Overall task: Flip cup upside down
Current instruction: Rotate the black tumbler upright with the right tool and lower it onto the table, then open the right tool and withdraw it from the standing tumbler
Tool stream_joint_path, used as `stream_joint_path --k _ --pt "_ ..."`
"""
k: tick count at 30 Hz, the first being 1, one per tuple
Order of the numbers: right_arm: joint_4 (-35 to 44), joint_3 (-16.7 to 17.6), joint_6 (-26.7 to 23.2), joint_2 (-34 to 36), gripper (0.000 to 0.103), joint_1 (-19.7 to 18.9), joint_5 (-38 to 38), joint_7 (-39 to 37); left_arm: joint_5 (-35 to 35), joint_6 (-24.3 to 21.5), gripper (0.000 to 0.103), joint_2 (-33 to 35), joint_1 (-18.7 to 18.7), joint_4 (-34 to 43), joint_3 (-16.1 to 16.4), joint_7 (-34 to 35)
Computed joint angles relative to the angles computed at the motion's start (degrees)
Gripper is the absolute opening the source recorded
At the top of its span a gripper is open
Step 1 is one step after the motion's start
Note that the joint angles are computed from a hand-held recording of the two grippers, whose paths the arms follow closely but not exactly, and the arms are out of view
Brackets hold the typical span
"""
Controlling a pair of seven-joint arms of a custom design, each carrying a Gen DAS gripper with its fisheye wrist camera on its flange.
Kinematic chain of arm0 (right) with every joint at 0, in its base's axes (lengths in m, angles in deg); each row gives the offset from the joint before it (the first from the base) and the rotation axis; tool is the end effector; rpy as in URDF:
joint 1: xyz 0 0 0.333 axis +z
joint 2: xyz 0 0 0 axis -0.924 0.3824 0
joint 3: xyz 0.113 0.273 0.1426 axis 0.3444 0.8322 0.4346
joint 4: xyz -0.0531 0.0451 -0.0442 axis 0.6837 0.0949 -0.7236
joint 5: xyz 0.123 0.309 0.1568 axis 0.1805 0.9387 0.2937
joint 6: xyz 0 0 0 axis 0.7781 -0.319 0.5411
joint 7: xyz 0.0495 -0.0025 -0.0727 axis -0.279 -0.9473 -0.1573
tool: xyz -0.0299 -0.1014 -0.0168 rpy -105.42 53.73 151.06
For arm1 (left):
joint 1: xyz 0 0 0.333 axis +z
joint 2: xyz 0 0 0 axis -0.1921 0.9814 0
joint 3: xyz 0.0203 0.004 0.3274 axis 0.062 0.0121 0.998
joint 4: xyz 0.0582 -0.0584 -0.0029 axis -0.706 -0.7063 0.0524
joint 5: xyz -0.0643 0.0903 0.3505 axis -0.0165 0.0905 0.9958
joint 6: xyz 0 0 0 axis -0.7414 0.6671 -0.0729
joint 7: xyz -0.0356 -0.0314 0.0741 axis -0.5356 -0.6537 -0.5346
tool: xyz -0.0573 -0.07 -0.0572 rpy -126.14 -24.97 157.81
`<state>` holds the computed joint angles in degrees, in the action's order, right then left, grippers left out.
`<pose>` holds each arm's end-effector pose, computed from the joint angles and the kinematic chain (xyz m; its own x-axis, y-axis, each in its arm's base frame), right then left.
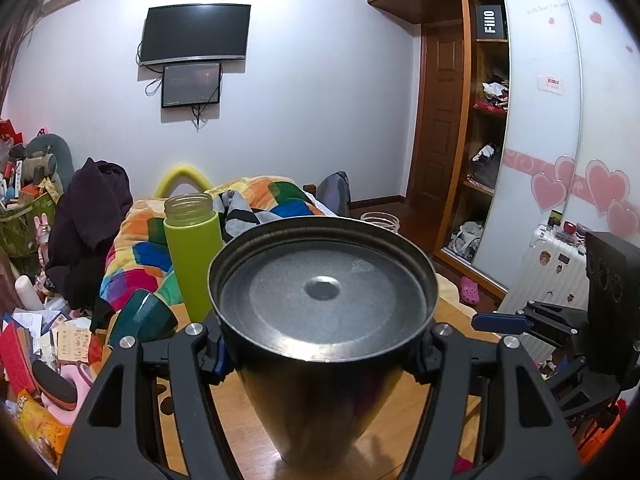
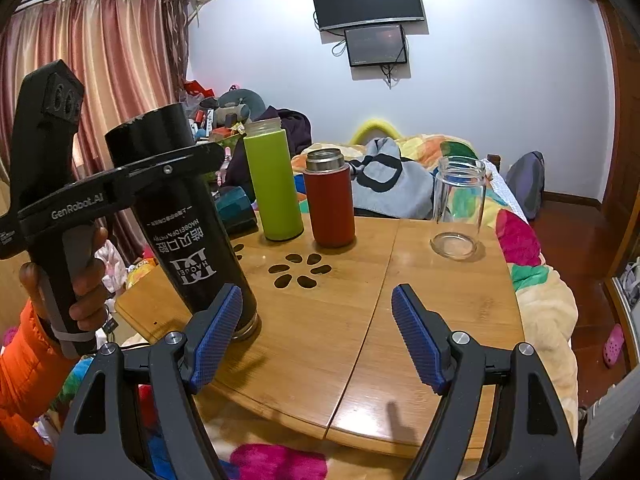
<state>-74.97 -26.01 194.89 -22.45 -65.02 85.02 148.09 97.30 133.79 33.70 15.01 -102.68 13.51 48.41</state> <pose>0.6886 0.2752 0.4014 0.4688 -0.8658 -0.1751 -0.5227 -0.1121 -0.8451 0.7020 -0.0867 0.4604 -0.3725 -0.9258 0.0640 -0.4048 0.1000 -0.9089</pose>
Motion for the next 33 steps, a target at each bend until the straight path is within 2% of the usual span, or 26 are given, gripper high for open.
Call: stream_joint_path --k 5,12,14,19,22,23,24,26,30,32,33 --pt "-0.83 -0.98 0.92 -0.72 0.074 0.7 -0.33 0.61 -1.27 -1.33 0.064 -0.36 -1.89 1.22 2.09 0.25" --pt "-1.51 -0.68 1.46 -1.05 0.074 0.39 -1.39 1.43 -1.91 -1.08 0.064 0.18 1.45 -0.2 -2.14 3.3" --pt "-1.55 -0.48 1.59 -1.01 0.074 0.19 -1.74 1.58 -1.88 -0.29 0.064 -0.38 0.95 -0.65 -1.22 2.96" --pt "-2.41 -1.12 2.53 -1.75 0.074 0.6 -2.42 2.39 -1.32 -0.48 0.064 -0.59 3.19 -1.65 -3.45 2.5" --pt "-2.82 -2.82 3.39 -2.45 0.074 1.81 -2.75 3.46 -0.69 1.11 0.076 -1.71 5.03 -4.07 -4.64 1.5" --pt "-3.2 -3.74 3.97 -2.85 0.075 2.45 -2.81 3.96 -0.25 2.06 0.087 -2.21 5.56 -5.06 -4.81 0.81" --pt "-3.49 -4.55 4.36 -3.2 0.075 2.97 -2.95 4.5 0.14 3.54 0.094 -3.12 5.79 -6.37 -4.43 -0.23" --pt "-4.06 -7.45 5.51 -4.08 0.082 5.11 -2.86 5.92 0.98 7.33 0.096 -5.04 6.12 -9.26 -3.48 -2.15" --pt "-6.15 -12.59 9.58 -6.04 0.084 8.89 -3.17 8.91 1.1 13.14 0.102 -9.6 5.3 -14.36 0.06 -5.74" --pt "-7.22 -15.65 11.7 -7.17 0.088 11.31 -2.85 10.33 -1.69 16.27 0.103 -12.53 1.38 -16.69 5.07 -6.13" --pt "-7.91 -18.15 13.17 -7.86 0.091 13.45 -1.95 10.84 -4.34 18.27 0.103 -14.15 -1.76 -18.1 8.56 -5.43"
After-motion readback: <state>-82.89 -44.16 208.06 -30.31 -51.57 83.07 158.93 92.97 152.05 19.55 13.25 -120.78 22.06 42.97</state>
